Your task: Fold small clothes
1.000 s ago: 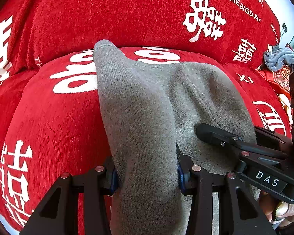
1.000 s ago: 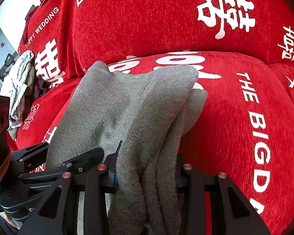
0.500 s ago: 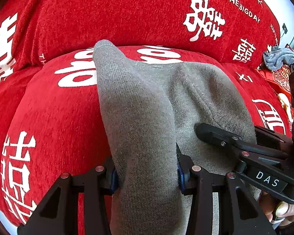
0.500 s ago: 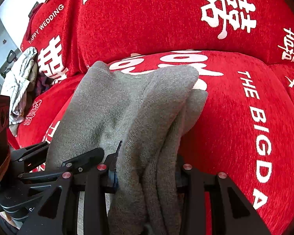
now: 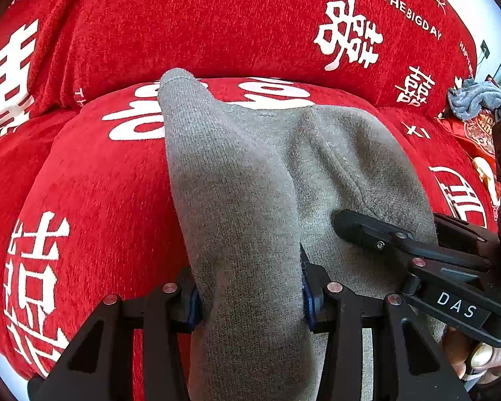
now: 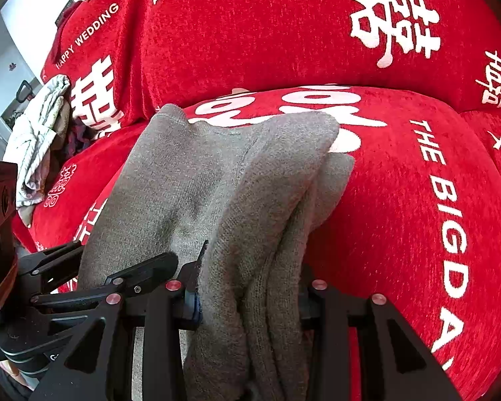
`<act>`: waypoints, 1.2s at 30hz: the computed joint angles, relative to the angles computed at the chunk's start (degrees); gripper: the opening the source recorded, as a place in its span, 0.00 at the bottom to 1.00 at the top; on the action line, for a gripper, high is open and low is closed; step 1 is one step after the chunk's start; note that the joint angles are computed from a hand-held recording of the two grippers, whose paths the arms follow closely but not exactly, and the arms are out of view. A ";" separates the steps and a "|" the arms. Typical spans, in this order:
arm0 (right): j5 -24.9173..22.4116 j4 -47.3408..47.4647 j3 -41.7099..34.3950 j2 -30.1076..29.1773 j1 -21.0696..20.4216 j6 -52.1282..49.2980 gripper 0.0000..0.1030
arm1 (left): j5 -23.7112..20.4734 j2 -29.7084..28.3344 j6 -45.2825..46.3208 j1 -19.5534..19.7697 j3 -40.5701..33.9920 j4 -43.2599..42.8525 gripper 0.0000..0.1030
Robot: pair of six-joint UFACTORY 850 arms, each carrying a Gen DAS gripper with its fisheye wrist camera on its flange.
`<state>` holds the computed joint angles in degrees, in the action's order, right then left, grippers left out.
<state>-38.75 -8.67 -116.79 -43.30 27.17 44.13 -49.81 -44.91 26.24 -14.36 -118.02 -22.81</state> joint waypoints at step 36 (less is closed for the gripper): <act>9.26 -26.25 18.87 13.40 6.84 11.26 0.57 | 17.02 13.07 2.18 2.36 21.48 0.73 0.80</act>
